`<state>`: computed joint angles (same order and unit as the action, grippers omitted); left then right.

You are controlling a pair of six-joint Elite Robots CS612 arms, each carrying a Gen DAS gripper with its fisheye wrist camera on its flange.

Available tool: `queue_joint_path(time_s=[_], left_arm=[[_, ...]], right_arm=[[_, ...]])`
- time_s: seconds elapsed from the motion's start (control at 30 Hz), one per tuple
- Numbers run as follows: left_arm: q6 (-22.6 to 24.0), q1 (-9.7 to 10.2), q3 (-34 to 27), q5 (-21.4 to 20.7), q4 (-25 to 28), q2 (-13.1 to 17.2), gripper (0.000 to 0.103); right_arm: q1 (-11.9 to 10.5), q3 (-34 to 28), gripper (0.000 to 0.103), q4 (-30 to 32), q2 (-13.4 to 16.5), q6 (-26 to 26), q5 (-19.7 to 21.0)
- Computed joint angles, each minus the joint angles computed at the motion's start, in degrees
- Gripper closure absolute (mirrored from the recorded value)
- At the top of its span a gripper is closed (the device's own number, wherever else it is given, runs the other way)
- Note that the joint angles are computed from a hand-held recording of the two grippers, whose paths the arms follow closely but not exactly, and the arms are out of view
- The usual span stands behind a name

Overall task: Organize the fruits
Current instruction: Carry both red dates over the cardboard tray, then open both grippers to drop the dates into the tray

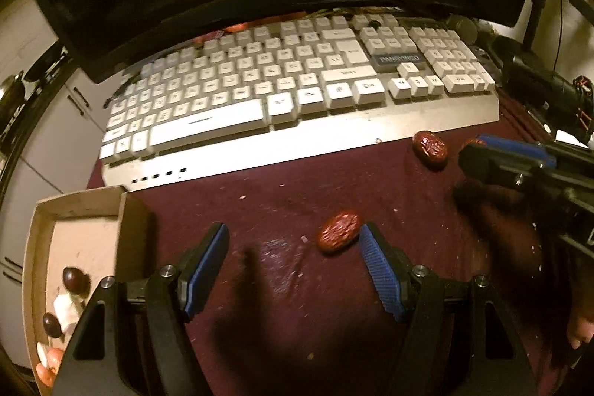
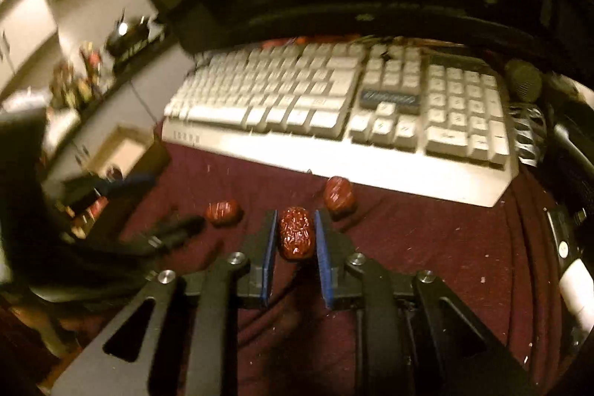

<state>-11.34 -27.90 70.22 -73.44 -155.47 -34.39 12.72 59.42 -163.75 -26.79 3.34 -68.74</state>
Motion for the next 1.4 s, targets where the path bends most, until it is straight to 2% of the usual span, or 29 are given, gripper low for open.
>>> queue_joint_path(time_s=[0.03, 0.1, 0.13, 0.2, 0.23, 0.33, 0.43, 0.57, 0.67, 0.8, 0.87, 0.93, 1.07, 1.17, 1.3, 1.4], left_arm=[[0.13, 0.03, -0.35, -0.62, 0.34, 0.25, 0.037], [0.31, 0.26, -0.85, -2.8, 0.51, 0.64, 0.056], [0.37, 0.35, -0.89, -3.57, -0.12, 0.73, 0.061], [0.88, 0.67, -0.99, -6.42, -0.68, 0.77, 0.082], [1.03, 0.69, -0.95, -6.95, -0.88, 0.78, 0.084], [1.57, 0.41, -0.12, -6.83, -2.33, 0.55, 0.085], [-0.31, 0.27, 1.93, -7.3, -5.09, -0.53, 0.085], [-2.4, -0.46, 7.38, -4.1, -11.38, -3.69, 0.085], [-3.43, -0.68, 13.78, -3.36, -19.01, -7.36, 0.085], [-4.89, -0.57, 20.31, -0.58, -25.48, -11.05, 0.085], [-6.12, -0.31, 22.51, 1.64, -27.68, -12.25, 0.085], [-6.91, -0.06, 24.78, 5.56, -29.36, -13.38, 0.085], [-9.85, 1.24, 27.97, 9.16, -29.14, -14.91, 0.085], [-13.43, 2.36, 29.95, 12.19, -26.79, -15.52, 0.085], [-16.84, 3.56, 30.98, 13.84, -23.62, -15.56, 0.085], [-18.07, 4.22, 31.3, 13.44, -22.22, -15.3, 0.085]], right_arm=[[-0.21, 0.21, 0.081, -0.75, -0.05, 1.44, 0.13], [-0.45, 0.31, 0.081, -0.96, -0.1, 3.25, 0.02], [-0.6, 0.3, 0.081, -0.9, -0.07, 4.16, 0.02], [-0.7, 0.16, 0.081, -0.75, 0.04, 5.18, 0.07], [-0.71, 0.15, 0.081, -0.68, 0.03, 5.39, 0.04], [-0.79, 0.52, 0.081, -1.42, -0.06, 5.48, 0.23], [-0.66, 0.42, 0.081, -2.41, 0.08, 5.43, -0.06], [-0.47, 0.69, 0.081, -4.92, 0.13, 4.97, -0.26], [-0.23, 1.55, 0.081, -7.99, -0.06, 3.65, -0.86], [0.1, 1.45, 0.081, -9.22, 0.16, 2.88, -1.04], [0.81, 1.15, 0.081, -8.17, 0.03, 2.21, -3.53], [1.32, 1.15, 0.081, -6.84, -0.43, 2.02, -1.58], [3.34, 0.88, 0.081, -5.28, -1.24, -0.9, 1.53], [5.43, -1.0, 0.081, -3.18, -1.1, -2.93, 6.37], [8.02, -3.8, 0.081, -0.44, -0.26, -5.73, 9.87], [9.74, -5.86, 0.081, 3.11, 0.58, -7.96, 11.23]])
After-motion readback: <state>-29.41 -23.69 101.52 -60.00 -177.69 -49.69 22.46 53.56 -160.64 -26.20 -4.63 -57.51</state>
